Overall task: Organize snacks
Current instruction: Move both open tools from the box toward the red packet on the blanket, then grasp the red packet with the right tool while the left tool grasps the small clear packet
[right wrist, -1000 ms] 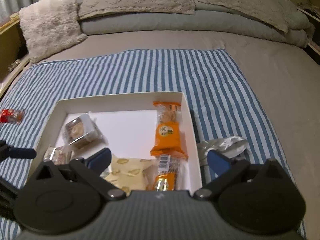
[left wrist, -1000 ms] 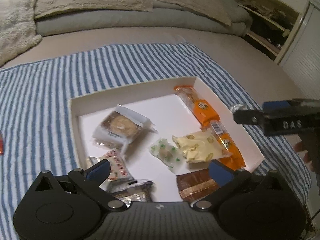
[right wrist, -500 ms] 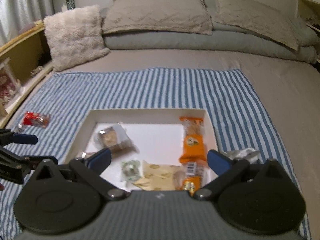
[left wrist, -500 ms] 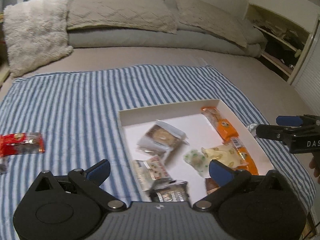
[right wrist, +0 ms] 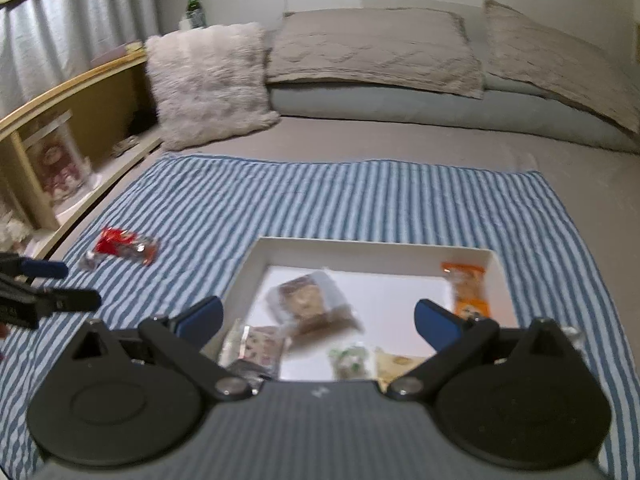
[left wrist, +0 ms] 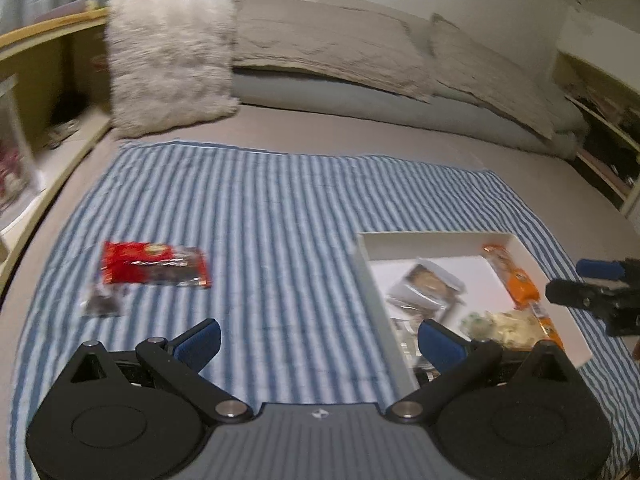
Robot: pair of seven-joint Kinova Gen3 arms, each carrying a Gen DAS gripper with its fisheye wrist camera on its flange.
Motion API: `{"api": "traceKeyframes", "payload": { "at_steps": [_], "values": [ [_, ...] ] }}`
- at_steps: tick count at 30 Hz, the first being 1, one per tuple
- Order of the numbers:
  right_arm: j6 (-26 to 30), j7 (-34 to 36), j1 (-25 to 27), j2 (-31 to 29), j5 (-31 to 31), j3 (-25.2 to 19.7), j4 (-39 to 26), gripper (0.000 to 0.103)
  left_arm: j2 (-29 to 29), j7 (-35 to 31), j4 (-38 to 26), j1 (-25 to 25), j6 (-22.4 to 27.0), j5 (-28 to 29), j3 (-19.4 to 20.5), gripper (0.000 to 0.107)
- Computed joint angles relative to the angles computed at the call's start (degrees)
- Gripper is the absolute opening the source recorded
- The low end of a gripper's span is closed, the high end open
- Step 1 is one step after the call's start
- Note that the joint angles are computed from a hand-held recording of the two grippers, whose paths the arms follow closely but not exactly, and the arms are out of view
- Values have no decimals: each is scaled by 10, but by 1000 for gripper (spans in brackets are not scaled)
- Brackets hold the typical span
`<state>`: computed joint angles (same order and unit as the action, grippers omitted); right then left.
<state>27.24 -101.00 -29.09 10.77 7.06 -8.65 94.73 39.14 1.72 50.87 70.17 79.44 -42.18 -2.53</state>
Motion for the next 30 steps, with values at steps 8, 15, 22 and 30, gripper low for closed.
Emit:
{"api": "traceKeyframes", "payload": {
  "at_steps": [8,15,22,30],
  "values": [
    [-16,14,-30,21,-10,-17,-23,103,-57,92,106,14,12,-28,10,103],
    [-46,43,-57,54,-8,-25,-44,103,-104,162,200,8,25,-53,46,103],
    [-111,71,-76,108,12,-34,-63,103,-148,221,318,-13,-2,-90,86,103],
    [-81,171,-76,215,-29,-72,-175,103,-185,281,453,-58,-70,-156,123,103]
  ]
}}
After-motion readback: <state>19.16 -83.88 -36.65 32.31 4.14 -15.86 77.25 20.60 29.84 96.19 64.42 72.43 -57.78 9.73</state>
